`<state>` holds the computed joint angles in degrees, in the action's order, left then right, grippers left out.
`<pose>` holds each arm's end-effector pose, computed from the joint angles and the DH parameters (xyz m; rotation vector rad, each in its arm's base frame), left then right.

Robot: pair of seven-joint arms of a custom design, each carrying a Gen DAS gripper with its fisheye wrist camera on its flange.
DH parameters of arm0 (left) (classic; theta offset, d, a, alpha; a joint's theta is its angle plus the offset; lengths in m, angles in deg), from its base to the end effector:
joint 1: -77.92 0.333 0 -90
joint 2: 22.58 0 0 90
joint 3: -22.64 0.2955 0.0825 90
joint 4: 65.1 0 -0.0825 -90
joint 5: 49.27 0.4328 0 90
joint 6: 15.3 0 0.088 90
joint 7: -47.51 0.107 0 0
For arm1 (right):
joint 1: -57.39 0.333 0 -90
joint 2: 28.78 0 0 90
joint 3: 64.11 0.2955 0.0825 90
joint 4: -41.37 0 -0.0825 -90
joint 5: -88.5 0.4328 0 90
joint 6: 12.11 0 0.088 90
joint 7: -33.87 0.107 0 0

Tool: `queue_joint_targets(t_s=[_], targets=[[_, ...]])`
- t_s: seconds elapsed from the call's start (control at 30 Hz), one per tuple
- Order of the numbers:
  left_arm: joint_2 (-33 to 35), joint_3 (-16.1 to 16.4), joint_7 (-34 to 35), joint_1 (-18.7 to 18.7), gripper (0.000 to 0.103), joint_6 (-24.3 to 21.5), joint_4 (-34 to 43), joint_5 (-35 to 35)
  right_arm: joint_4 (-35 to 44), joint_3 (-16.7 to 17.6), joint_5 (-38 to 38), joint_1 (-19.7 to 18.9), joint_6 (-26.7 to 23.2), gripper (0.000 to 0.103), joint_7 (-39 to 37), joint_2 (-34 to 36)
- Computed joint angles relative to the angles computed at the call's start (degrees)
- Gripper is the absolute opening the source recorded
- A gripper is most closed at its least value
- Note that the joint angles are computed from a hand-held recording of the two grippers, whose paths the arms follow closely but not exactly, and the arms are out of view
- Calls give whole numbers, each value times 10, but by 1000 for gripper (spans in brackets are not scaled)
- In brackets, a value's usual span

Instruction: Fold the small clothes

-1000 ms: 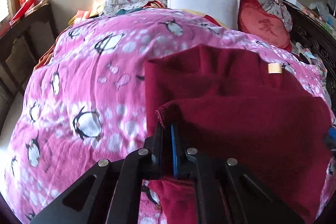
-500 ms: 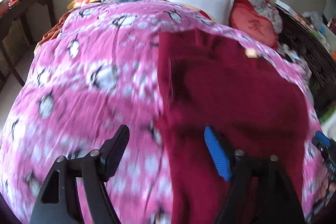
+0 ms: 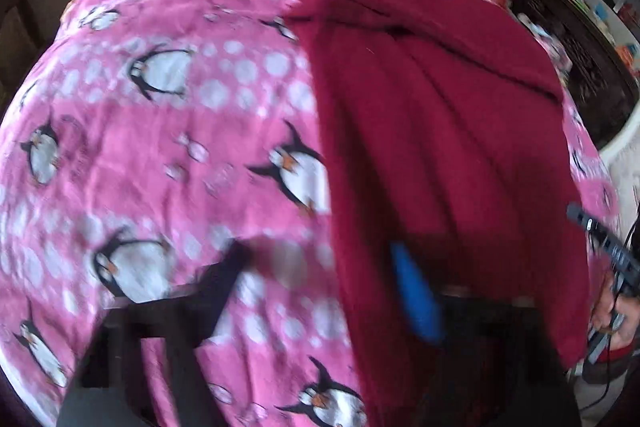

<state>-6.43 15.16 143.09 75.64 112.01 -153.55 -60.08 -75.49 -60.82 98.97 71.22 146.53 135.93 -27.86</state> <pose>0.7135 -0.1188 0.5022 -1.9023 2.2589 -0.6462 0.6186 0.1822 0.4744 -1.6793 1.7789 -0.3219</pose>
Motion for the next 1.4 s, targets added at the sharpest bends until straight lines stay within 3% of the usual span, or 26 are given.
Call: queue_joint_targets(t_s=[0.1, 0.23, 0.27, 0.33, 0.37, 0.4, 0.43, 0.5, 0.67, 0.77, 0.87, 1.03, 1.17, 1.27, 1.4], targets=[[-27, -6, 37, 2, 22, 7, -32, -12, -21, 0, -34, 1, 18, 9, 19, -27], [-44, -2, 32, -6, 21, 15, -61, 10, -9, -3, -127, -5, -18, 9, 96, -19], [-47, -2, 31, -5, 21, 20, -66, 6, -1, -4, -115, -4, -27, 9, 92, -9], [-48, -2, 31, 0, 22, 6, -61, -16, -21, -3, -106, -2, 9, 13, 110, -17], [-52, -2, 33, 5, 25, -8, -62, -31, -37, -4, -52, 0, 23, 14, 88, -30], [-59, -2, 37, 8, 30, -15, -67, -38, -46, -8, 20, 7, 27, 26, 41, -40], [-69, -1, 41, 9, 31, -16, -76, -38, -60, -19, 64, 22, 25, 46, 6, -57], [-99, 2, 50, 10, 35, 0, -108, -30, -86, -9, 42, 17, 24, 58, 1, -89], [-148, 16, 60, 29, 39, -26, -155, -78, -145, -29, 55, 55, 9, 59, -34, -156], [-182, 24, 77, 37, 47, -14, -189, -106, -183, -47, 90, 85, 16, 60, -55, -188], [-201, 29, 85, 42, 49, -4, -215, -127, -201, -67, 130, 112, 26, 63, -80, -195], [-219, 29, 87, 39, 49, 10, -249, -150, -204, -27, 61, 82, 55, 63, -11, -186], [-221, 30, 86, 35, 49, 30, -264, -169, -177, -27, 28, 107, 87, 63, -17, -170], [-215, 31, 80, 35, 49, 32, -264, -179, -110, -68, 123, 186, 73, 55, -141, -115], [-215, 30, 83, 35, 49, 44, -266, -172, 14, -49, 221, 203, 22, 45, -262, -16]])
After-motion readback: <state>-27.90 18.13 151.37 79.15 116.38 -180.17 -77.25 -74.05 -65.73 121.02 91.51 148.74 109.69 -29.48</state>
